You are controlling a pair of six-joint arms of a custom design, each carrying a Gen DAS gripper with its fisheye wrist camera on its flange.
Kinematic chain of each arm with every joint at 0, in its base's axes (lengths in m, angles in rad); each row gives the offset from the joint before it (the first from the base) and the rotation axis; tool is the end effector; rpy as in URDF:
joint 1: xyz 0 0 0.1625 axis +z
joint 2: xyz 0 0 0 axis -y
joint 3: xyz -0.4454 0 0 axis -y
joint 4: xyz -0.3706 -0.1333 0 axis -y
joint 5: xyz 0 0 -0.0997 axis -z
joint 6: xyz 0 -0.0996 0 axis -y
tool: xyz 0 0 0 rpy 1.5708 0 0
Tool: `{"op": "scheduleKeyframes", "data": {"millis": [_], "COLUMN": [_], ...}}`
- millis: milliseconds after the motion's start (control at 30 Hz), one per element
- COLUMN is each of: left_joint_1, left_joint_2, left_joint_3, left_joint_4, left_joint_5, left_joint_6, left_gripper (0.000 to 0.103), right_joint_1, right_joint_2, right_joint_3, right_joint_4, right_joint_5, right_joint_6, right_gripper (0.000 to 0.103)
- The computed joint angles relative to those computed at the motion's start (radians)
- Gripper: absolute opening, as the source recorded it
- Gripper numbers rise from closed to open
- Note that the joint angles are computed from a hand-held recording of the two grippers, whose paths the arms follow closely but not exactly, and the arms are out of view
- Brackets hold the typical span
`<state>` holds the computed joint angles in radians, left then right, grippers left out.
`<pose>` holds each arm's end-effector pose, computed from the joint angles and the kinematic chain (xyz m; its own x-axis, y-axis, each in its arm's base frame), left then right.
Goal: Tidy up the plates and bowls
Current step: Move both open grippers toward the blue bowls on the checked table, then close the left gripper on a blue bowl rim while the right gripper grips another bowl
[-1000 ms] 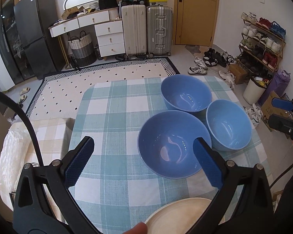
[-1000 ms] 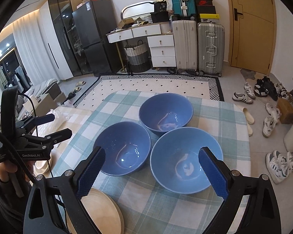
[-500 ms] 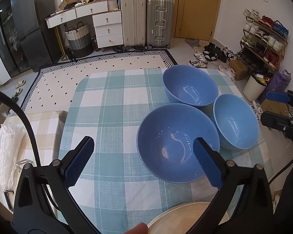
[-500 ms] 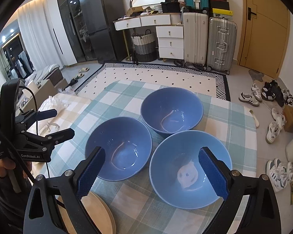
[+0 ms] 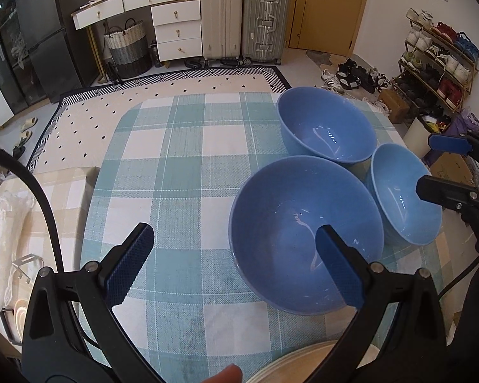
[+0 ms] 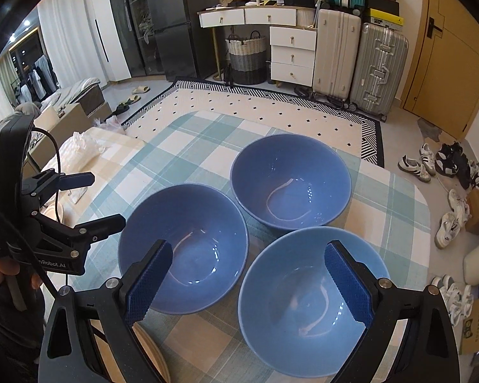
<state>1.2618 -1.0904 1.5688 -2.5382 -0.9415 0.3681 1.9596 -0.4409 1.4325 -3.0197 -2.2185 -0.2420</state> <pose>-0.0181 -0.6877 0.3626 -0.7004 0.2863 -0.6538 0.5579 0.7910 -0.2513 0.3445 -0.6479 0.0152 -0.7330 -0.2531 0.6314 -0.5313 0.7927 -0.2989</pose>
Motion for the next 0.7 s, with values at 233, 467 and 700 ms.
{"op": "scheduleKeyframes", "data": {"millis": [233, 467, 700], "left_joint_1": [0.026, 0.052, 0.065], "left_joint_2": [0.038, 0.074, 0.089], "left_joint_3": [-0.034, -0.07, -0.076], "left_joint_4": [0.034, 0.054, 0.051], "left_joint_5": [-0.014, -0.018, -0.023], "left_joint_6": [-0.01, -0.009, -0.006], "left_gripper": [0.101, 0.1, 0.1], "right_joint_1": [-0.015, -0.031, -0.046], "right_joint_2": [0.056, 0.099, 0.136], "right_joint_3": [-0.09, -0.161, -0.214], "right_joint_4": [0.073, 0.146, 0.232], "right_joint_5": [-0.006, -0.003, 0.011], "right_joint_6": [-0.05, -0.079, -0.1], "right_gripper": [0.098, 0.098, 0.089]}}
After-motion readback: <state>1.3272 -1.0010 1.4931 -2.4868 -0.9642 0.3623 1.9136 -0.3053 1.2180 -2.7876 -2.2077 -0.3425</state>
